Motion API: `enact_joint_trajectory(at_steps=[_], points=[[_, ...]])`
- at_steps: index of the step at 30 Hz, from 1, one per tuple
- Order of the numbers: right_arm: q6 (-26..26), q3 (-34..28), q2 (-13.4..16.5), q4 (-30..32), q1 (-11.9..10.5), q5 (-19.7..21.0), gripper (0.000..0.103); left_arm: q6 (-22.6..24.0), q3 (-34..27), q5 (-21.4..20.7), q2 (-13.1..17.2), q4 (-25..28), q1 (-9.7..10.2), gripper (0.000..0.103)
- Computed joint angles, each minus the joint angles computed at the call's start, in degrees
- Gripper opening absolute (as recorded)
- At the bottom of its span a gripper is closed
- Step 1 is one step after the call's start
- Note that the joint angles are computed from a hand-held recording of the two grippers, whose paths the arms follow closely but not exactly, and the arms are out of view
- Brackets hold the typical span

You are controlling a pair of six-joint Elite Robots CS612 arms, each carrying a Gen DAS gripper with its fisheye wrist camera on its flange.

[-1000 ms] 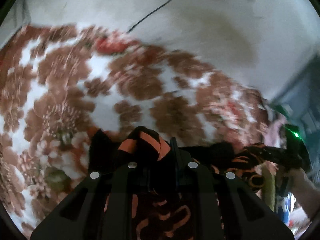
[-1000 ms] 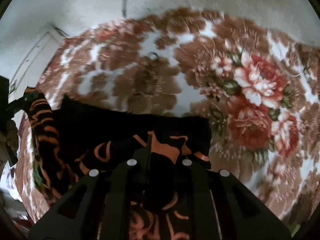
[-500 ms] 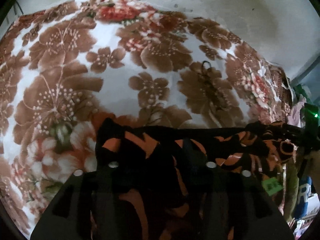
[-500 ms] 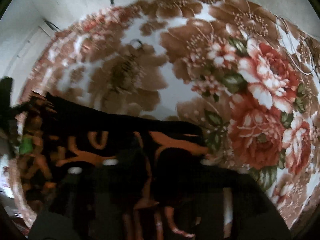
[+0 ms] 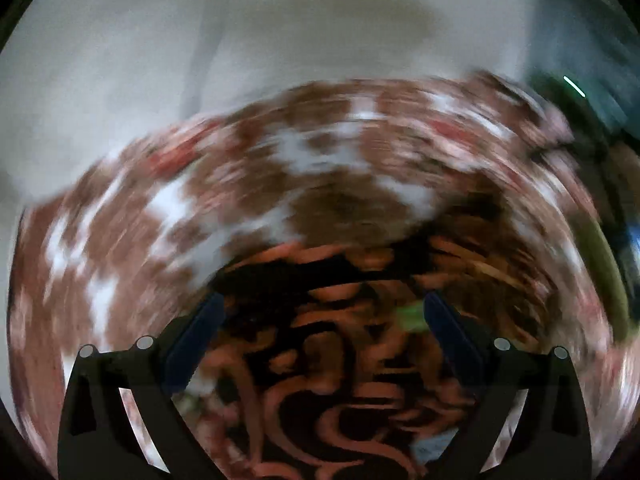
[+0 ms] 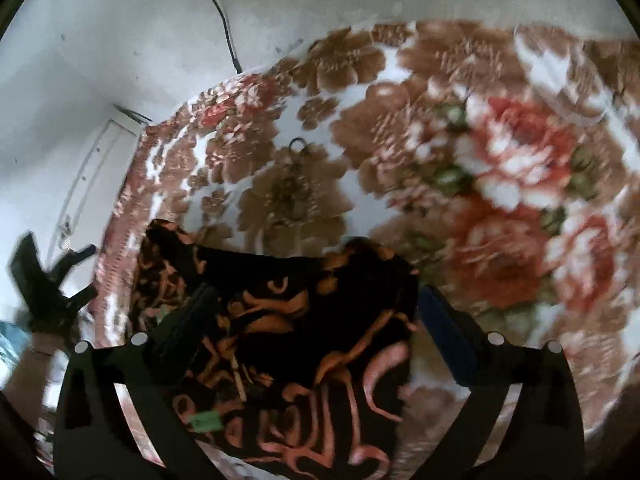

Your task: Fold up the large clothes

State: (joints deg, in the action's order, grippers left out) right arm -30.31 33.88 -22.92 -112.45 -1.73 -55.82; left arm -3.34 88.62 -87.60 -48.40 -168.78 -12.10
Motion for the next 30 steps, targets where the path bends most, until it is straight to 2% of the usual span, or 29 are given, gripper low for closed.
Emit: enact_joint_trajectory(at_steps=[3, 6, 8, 10, 11, 14, 17, 18, 20, 22, 27, 30], points=[[-3.4, 4.8, -2.6, -5.3, 0.3, -4.4, 0.098, 11.4, -3.7, -5.8, 1.7, 4.5, -1.61, 0.098], [-8.7, 12.9, -6.1, -11.5, 1.0, -9.8, 0.098, 24.9, -8.8, -9.6, 4.3, 12.2, -3.05, 0.097], [-12.7, 18.4, -8.0, -15.3, 1.3, -11.9, 0.098, 32.4, -12.5, -12.0, 6.2, 17.9, -3.41, 0.097], [-17.6, 22.3, -9.1, -15.7, 1.7, -13.0, 0.098, 37.8, -15.4, -13.1, 7.4, 22.8, -3.84, 0.097], [-19.9, 24.1, -9.5, -15.8, 1.9, -13.8, 0.098, 41.6, -18.2, -14.4, 8.7, 27.8, -3.85, 0.097], [-22.1, 28.0, -9.8, -18.4, 2.7, -16.9, 0.098, 49.1, -24.4, -13.8, 11.6, 37.7, -3.99, 0.097], [-21.6, 29.8, -9.5, -21.3, 3.0, -19.4, 0.098, 52.7, -30.2, -10.1, 14.8, 43.7, -3.96, 0.096], [-21.0, 29.7, -9.2, -21.2, 2.9, -19.1, 0.098, 52.9, -32.0, -10.0, 15.8, 46.1, -3.76, 0.094], [-19.8, 28.7, -8.7, -19.1, 2.5, -17.6, 0.098, 53.4, -37.3, -11.4, 18.2, 55.9, -3.40, 0.084], [-18.7, 27.4, -7.9, -16.8, 2.1, -16.2, 0.098, 55.7, -38.7, -11.4, 18.7, 60.9, -3.45, 0.077], [-19.2, 26.6, -7.3, -15.8, 2.0, -15.5, 0.098, 59.5, -37.3, -10.2, 17.3, 65.1, -3.43, 0.075], [-19.3, 26.7, -7.2, -15.7, 2.1, -15.5, 0.098, 60.6, -36.5, -9.0, 17.2, 64.1, -3.68, 0.075]])
